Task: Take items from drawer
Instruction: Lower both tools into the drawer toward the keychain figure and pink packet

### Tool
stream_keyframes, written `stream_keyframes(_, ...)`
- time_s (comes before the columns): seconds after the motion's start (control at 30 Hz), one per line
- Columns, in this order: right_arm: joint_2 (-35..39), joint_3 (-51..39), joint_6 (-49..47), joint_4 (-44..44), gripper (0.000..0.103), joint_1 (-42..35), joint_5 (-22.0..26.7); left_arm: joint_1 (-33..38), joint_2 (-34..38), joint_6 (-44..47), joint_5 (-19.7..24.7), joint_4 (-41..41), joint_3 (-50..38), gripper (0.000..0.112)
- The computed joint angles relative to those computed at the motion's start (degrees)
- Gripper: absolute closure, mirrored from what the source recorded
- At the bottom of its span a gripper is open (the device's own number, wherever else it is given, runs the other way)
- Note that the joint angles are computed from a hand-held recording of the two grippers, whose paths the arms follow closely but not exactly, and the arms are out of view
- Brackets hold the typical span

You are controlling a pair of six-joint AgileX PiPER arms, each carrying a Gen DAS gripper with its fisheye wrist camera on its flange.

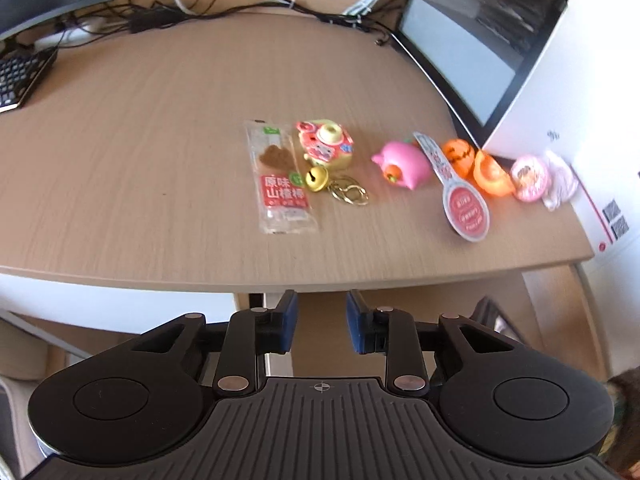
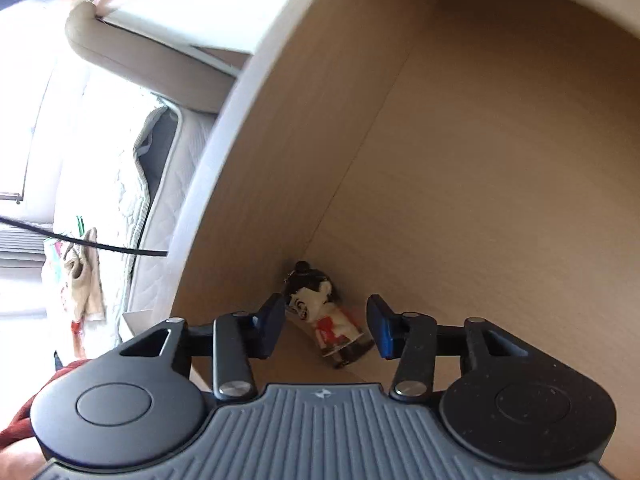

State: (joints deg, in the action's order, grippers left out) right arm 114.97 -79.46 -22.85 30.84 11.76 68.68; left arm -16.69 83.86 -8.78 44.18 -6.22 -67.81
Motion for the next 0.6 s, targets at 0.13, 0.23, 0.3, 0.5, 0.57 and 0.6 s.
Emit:
stream_keyframes(0.13,-1.46,1.79,-1.56,0.48,0.065,-0.21,-1.05,0.53,0.35,0.84,-0.10,-0.43,-0.25,0.083)
stream_keyframes(0.23,-4.33,3.20,-1.18,-1.64,0.074,-0.42,-4.20,0.36,1.03,1.70,-0.09,-0.97,-0.62,0.083)
stream_keyframes(0.3,-6.70,4.46,0.19,-5.74,0.074,-0.22,-7.95,0.43,0.93,3.22,0.08,-2.25,-0.29,0.083)
stream_keyframes(0.5,-12.28,5.36,8.78,-17.89,0.075,-4.80,-11.41,1.11,2.78,11.13,3.13,-9.54,-0.42,0.083)
stream_keyframes(0.57,-13.48,4.76,8.79,-16.92,0.055,-9.12,-7.93,1.47,5.02,14.12,5.87,-13.72,-0.88,0.083)
stream_keyframes(0.6,-14.39,5.10,8.58,-16.03,0.045,-11.43,-6.70,1.17,6.08,14.82,6.70,-15.11,-0.91,0.083)
